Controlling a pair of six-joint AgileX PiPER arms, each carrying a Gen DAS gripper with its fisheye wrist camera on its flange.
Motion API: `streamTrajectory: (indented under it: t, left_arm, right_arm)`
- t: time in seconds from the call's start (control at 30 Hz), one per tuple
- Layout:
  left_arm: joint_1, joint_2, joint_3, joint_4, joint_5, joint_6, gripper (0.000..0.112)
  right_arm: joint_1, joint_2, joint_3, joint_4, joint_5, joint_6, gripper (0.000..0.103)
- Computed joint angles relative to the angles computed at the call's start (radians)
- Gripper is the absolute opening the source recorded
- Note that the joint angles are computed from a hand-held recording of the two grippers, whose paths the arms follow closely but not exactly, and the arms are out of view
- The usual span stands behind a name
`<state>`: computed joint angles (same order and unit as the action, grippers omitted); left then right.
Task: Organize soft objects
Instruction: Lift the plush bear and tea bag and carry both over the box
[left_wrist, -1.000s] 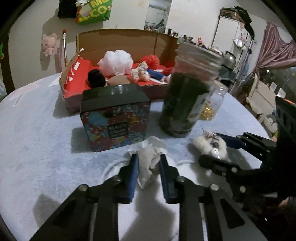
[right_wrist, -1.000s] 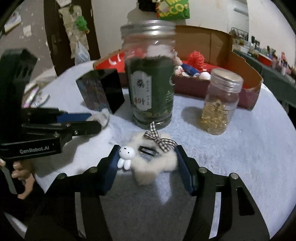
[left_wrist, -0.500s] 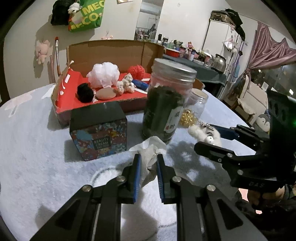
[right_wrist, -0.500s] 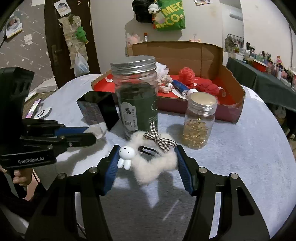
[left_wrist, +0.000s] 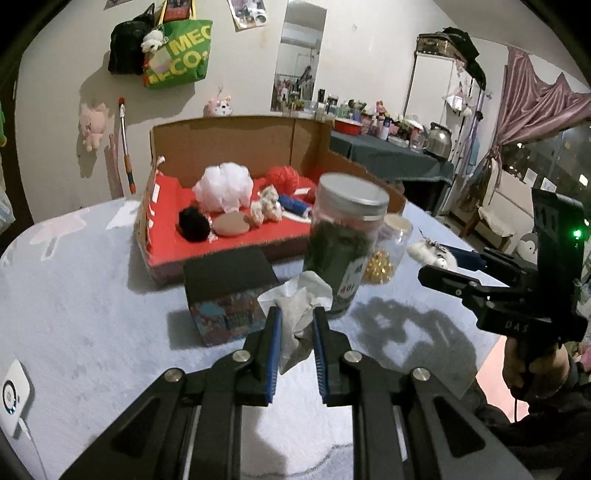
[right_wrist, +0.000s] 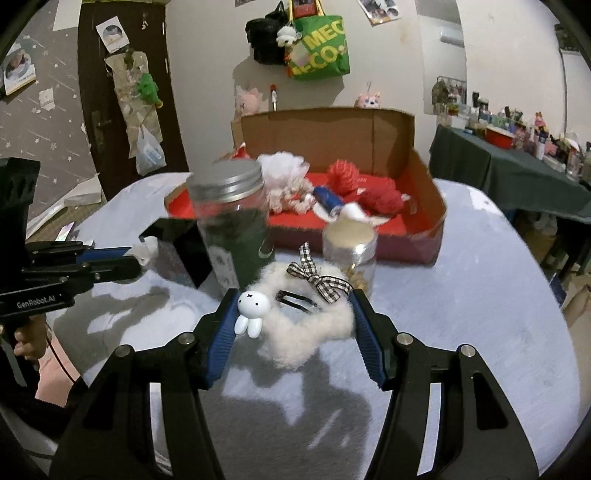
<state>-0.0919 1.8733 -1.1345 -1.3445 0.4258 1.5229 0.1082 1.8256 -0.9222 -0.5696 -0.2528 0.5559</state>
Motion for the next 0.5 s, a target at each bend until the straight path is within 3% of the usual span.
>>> streamTrajectory:
  t: [0.27,0.5]
  left_arm:
    - [0.016,0.025,-0.102,0.128,0.033,-0.109,0.017]
    - [0.023,0.066,-0.217,0.244,0.083,-0.227,0.017]
  right_arm:
    - [-0.038,-0.010,-0.067,-0.212,0.025,0.172,0.057]
    - [-0.071,0.011,-0.167,-0.606,0.036,0.540,0.057]
